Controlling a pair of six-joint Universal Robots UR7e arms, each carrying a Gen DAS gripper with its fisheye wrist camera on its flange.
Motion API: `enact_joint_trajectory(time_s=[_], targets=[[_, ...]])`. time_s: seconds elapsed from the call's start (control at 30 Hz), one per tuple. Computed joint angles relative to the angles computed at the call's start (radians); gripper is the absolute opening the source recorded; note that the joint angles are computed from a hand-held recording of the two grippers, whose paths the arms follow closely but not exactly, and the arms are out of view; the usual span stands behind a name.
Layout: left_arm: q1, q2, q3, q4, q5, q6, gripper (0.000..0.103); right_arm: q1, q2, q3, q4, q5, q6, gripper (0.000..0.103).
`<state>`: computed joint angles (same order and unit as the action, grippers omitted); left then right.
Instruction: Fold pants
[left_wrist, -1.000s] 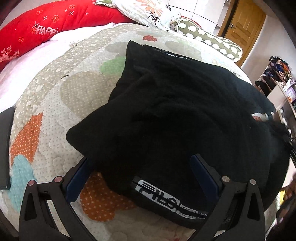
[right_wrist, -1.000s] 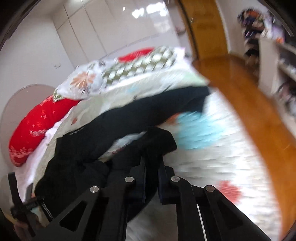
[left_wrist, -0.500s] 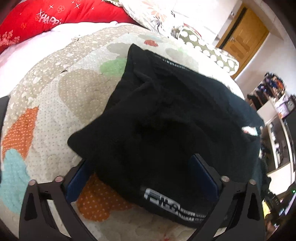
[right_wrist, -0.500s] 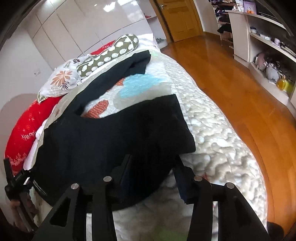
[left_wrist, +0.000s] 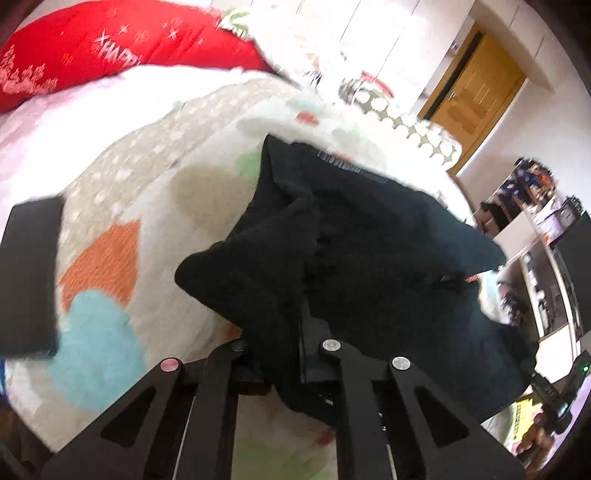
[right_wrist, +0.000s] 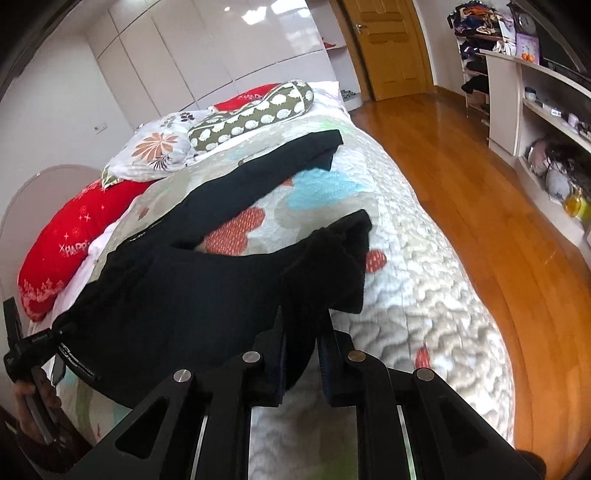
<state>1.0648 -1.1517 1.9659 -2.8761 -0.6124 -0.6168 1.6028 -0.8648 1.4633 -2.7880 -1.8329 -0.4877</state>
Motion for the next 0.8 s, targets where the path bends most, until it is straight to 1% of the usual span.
enact_joint_trajectory(time_s=[0.07, 0.13, 0.2, 0.23, 0.27, 0.3, 0.37, 0.4, 0.43, 0.5, 0.53, 0.57, 0.6, 0.63, 0.67, 0.7, 0.77, 0.8], targets=[[0.010, -0.006, 0.015, 0.050, -0.009, -0.030, 0.007, -0.001, -0.002, 0.010, 0.014, -0.036, 0.001, 0.014], [0.017, -0.002, 0.021, 0.086, -0.007, -0.058, 0.012, -0.003, -0.005, 0.023, 0.023, -0.068, -0.003, 0.014], [0.007, -0.010, 0.037, 0.070, 0.004, -0.069, 0.014, -0.003, -0.017, 0.042, 0.020, -0.083, -0.014, 0.014], [-0.001, -0.022, 0.036, 0.108, 0.024, -0.098, 0.024, -0.003, -0.027, 0.053, 0.016, -0.082, -0.022, 0.013], [-0.009, -0.032, 0.028, 0.164, 0.052, -0.135, 0.038, -0.002, -0.039, 0.064, 0.012, -0.082, -0.032, 0.014], [-0.020, -0.042, 0.033, 0.192, 0.081, -0.162, 0.042, -0.002, -0.053, 0.076, 0.004, -0.081, -0.040, 0.014], [-0.032, -0.047, 0.042, 0.161, 0.118, -0.145, 0.048, -0.006, -0.075, 0.089, 0.005, -0.073, -0.035, 0.015], [-0.041, -0.054, 0.047, 0.153, 0.139, -0.140, 0.050, -0.008, -0.080, 0.090, 0.007, -0.080, -0.028, 0.019], [-0.050, -0.057, 0.050, 0.140, 0.168, -0.129, 0.053, -0.008, -0.082, 0.093, -0.002, -0.098, -0.021, 0.023], [-0.067, -0.057, 0.058, 0.110, 0.219, -0.098, 0.058, -0.008, -0.081, 0.094, -0.035, -0.128, -0.016, 0.024], [-0.074, -0.061, 0.059, 0.118, 0.230, -0.097, 0.061, -0.005, -0.075, 0.092, -0.068, -0.152, -0.017, 0.028], [-0.079, -0.062, 0.054, 0.120, 0.235, -0.088, 0.063, -0.001, -0.067, 0.083, -0.103, -0.183, -0.015, 0.032], [-0.079, -0.053, 0.045, 0.105, 0.232, -0.071, 0.064, 0.003, -0.062, 0.074, -0.125, -0.203, -0.013, 0.037], [-0.083, -0.047, 0.042, 0.079, 0.225, -0.045, 0.066, 0.006, -0.056, 0.063, -0.149, -0.214, -0.016, 0.038], [-0.083, -0.035, 0.035, 0.053, 0.217, -0.016, 0.070, 0.007, -0.052, 0.054, -0.160, -0.207, -0.032, 0.038], [-0.079, -0.014, 0.019, 0.023, 0.208, 0.019, 0.072, 0.007, -0.049, 0.047, -0.159, -0.196, -0.050, 0.038], [-0.071, 0.005, 0.006, 0.026, 0.193, 0.024, 0.072, 0.014, -0.035, 0.028, -0.140, -0.171, -0.070, 0.038], [-0.059, 0.021, -0.012, 0.035, 0.171, 0.023, 0.073, 0.015, -0.026, 0.018, -0.109, -0.140, -0.069, 0.038]])
